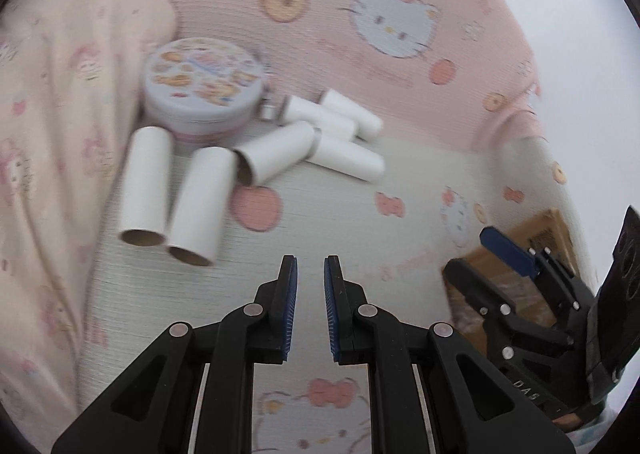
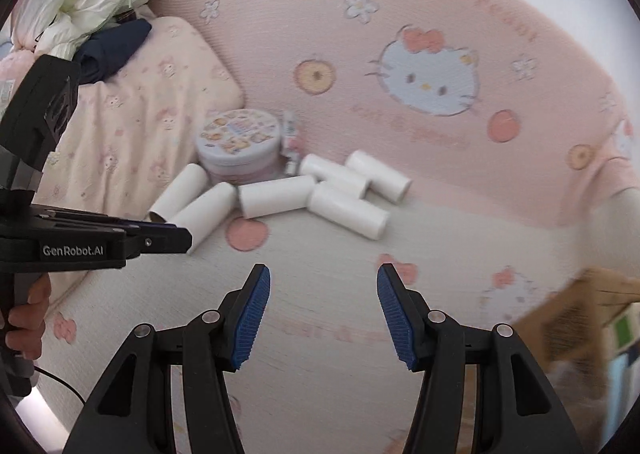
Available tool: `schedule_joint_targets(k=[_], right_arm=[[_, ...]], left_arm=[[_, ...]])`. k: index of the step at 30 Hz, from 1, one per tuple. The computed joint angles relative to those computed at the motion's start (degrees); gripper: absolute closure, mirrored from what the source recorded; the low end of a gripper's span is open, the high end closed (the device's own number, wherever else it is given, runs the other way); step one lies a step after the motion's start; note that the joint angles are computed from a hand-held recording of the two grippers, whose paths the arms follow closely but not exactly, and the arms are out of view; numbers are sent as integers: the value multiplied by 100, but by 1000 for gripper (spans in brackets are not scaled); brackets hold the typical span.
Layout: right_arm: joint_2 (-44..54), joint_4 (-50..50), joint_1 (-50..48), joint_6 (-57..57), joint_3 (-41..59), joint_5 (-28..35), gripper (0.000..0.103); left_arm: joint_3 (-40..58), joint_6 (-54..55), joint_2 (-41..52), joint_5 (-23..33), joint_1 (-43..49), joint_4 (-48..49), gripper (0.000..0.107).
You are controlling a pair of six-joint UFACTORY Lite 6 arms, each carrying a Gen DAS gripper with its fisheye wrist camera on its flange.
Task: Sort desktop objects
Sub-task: 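Withdraw the left tool from the box back to the tube pile, then move the left gripper onto an upright white tube near the tin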
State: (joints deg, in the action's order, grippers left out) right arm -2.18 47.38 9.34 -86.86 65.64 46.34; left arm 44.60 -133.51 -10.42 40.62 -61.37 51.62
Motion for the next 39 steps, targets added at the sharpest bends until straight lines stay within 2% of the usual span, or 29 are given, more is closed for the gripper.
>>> schedule_joint_targets(k=[4, 6, 9, 11, 15, 18, 20, 25, 28, 31, 33, 35, 39], right_arm=[[145, 340, 438, -159, -292, -406, 50], [246, 406, 618, -96, -333, -539, 50], [559, 515, 716, 25, -187, -306, 50], [762, 572, 822, 44, -107, -210, 50], [960, 571, 1189, 2, -158, -631, 49], [1089, 503, 1351, 123, -150, -850, 49], [1218, 440, 1386, 350, -67, -845, 47], [1480, 342, 1302, 862, 194, -492, 43], [1555, 289, 1262, 1029, 288, -325, 43], [1595, 303, 1258, 1032, 305, -268, 42], [1634, 275, 1278, 1068, 313, -234, 42], [1674, 281, 1273, 1078, 307, -141, 42], [1678, 347, 1251, 928, 202, 71, 42]], left_arm=[[-652, -507, -511, -295, 292, 89, 74], [-876, -440, -669, -582, 563, 11, 72], [-975, -179, -723, -699, 827, -150, 72], [-957, 92, -701, -755, 983, -258, 72], [-698, 1022, -432, -675, 1352, -745, 72], [-589, 1861, -283, -873, 1768, -1096, 71], [-606, 2566, -222, -1119, 2180, -1623, 69], [-814, 3100, -178, -1563, 2622, -2315, 66], [-683, 2874, -5, -1297, 2457, -2103, 62], [-702, 2776, 72, -1302, 2433, -2114, 62], [-897, 2105, -69, -1494, 2348, -1711, 62], [-1015, 1556, -136, -1695, 2255, -1442, 68], [-920, 727, 328, -2231, 2041, -1012, 71]])
